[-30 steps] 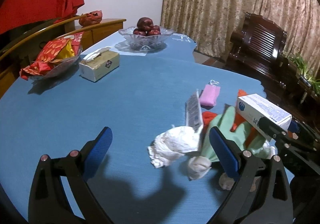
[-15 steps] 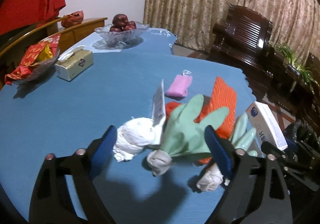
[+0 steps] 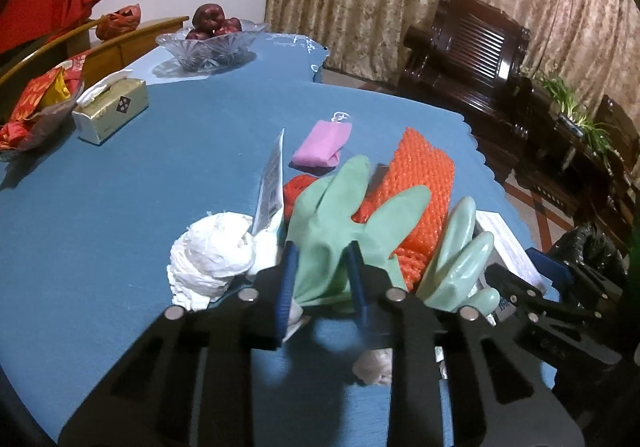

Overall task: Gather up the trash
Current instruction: 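Grasp the white box with the right gripper while the left grasps the green glove, then carry box and glove over the bin and open both grippers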

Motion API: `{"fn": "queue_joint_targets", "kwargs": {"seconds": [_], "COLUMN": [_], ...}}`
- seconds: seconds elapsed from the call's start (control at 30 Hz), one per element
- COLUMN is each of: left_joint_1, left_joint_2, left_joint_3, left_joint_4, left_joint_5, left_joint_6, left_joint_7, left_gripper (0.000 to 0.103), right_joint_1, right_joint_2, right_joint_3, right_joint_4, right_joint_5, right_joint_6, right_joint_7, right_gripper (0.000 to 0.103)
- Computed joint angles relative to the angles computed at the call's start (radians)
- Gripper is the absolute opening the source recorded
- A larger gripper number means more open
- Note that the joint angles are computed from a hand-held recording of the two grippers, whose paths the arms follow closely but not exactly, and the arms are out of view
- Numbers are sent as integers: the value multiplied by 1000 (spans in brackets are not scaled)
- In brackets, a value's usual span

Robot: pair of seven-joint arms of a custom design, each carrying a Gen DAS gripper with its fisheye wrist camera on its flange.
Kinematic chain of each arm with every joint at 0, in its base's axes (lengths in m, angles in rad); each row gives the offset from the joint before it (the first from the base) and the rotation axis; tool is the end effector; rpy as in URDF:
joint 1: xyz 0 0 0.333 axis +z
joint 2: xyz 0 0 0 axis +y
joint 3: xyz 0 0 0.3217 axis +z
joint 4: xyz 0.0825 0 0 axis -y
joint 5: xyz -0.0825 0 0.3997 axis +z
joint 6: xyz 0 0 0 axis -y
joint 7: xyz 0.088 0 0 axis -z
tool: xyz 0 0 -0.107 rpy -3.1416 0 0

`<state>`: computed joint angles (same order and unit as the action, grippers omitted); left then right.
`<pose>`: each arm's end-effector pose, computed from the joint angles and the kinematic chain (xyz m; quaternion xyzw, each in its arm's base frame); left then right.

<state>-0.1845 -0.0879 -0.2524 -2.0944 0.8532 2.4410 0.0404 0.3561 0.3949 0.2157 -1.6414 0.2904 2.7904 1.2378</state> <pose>0.5217 -0.2458 0.5057 -0.8007 0.4557 -0.2549 0.2937 0.6330 0.3635 0.4775 -0.8200 0.4212 -0.1217 0.3678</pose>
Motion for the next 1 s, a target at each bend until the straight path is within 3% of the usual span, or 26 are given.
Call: {"fn": "queue_joint_targets", "kwargs": {"seconds": [0.1, 0.13, 0.33, 0.67, 1.0], "left_joint_1": [-1, -2, -1, -9, -37], "left_joint_2": [-8, -11, -47, -112, -115], "left_joint_3": [-4, -6, -20, -70, -112], "left_joint_4": [-7, -10, -28, -25, 32], "left_joint_5": [13, 15, 39, 84, 105], "left_joint_6": [1, 0, -15, -59, -79], "left_joint_7": [-20, -24, -65, -108, -102], "left_gripper": [18, 17, 16, 15, 14], "right_joint_1": [6, 12, -24, -79, -58], "right_joint_2": [18, 19, -17, -149, -287], "right_joint_3": [-5, -11, 24, 63, 1], "right_joint_4": [29, 32, -5, -110, -209], "right_joint_5": [-12, -21, 41, 253, 454], "right_joint_6": [-22, -23, 3, 50, 63], "right_joint_7": [5, 12, -48, -219, -389], "right_gripper": [65, 55, 55, 55, 55]}}
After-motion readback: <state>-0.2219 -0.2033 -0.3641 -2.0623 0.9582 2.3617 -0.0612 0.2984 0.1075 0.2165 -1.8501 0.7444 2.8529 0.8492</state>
